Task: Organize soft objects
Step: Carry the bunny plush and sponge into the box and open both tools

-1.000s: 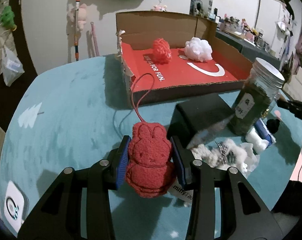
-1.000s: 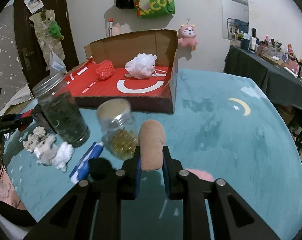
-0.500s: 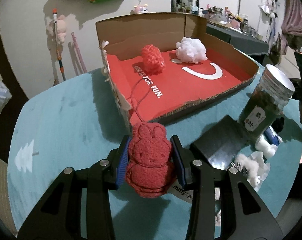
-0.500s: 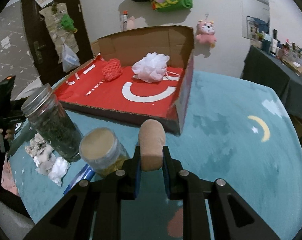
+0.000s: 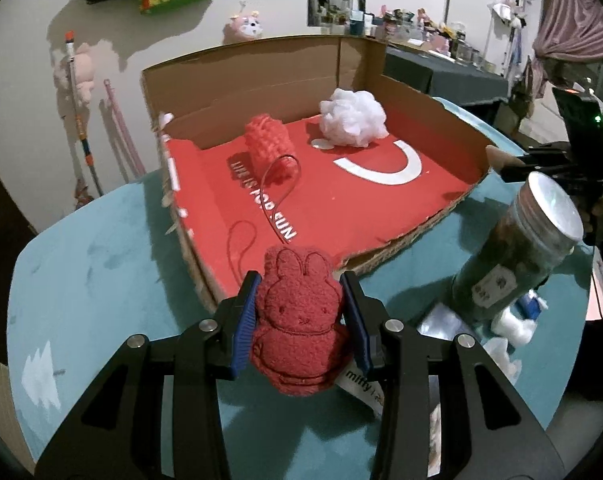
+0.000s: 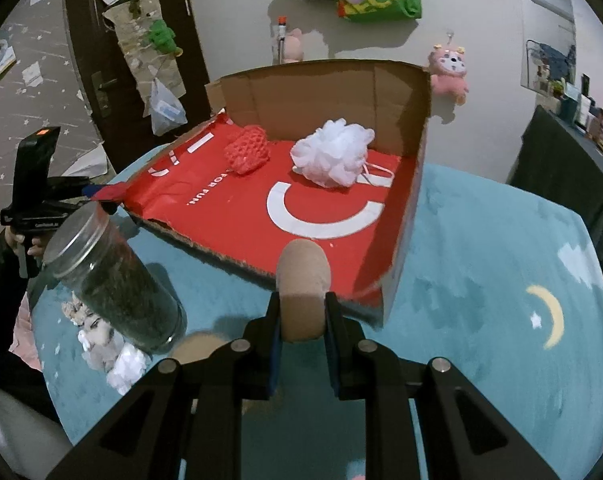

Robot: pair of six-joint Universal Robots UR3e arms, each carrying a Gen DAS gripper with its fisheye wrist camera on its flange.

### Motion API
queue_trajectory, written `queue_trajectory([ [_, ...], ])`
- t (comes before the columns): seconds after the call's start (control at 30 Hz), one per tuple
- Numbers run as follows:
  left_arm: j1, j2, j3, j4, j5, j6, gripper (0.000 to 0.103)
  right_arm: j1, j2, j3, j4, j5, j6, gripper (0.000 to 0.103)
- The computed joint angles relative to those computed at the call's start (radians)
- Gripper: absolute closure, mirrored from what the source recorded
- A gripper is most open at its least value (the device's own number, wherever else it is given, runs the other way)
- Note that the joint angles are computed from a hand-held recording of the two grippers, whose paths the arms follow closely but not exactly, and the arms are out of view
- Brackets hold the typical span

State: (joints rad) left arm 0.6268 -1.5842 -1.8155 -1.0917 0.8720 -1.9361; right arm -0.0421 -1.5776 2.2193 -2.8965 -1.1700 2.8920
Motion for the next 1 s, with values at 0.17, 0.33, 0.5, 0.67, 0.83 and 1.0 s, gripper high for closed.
queue_trajectory([
  [0.17, -0.091, -0.084, 0.098, 0.024, 0.046, -0.100, 0.065, 0.045, 0.078, -0.129, 0.067, -0.029, -0.012, 0.083],
  [0.33, -0.182, -0.169, 0.195, 0.076, 0.129, -0.265, 0.065, 0.098, 0.178, -0.295, 0.140, -0.101, 0.034, 0.083],
  [0.5, -0.284, -0.281, 0.311, 0.139, 0.252, -0.413, 0.065, 0.170, 0.323, -0.541, 0.279, -0.235, 0.102, 0.083],
  [0.67, -0.365, -0.402, 0.458, 0.140, 0.375, -0.518, 0.065, 0.212, 0.483, -0.807, 0.467, -0.351, 0.152, 0.083],
  [0.83, -0.407, -0.492, 0.561, 0.129, 0.461, -0.572, 0.065, 0.241, 0.644, -1.074, 0.657, -0.453, 0.183, 0.083],
  [1.0, -0.416, -0.542, 0.628, 0.110, 0.484, -0.594, 0.065, 0.264, 0.748, -1.231, 0.744, -0.503, 0.180, 0.082],
])
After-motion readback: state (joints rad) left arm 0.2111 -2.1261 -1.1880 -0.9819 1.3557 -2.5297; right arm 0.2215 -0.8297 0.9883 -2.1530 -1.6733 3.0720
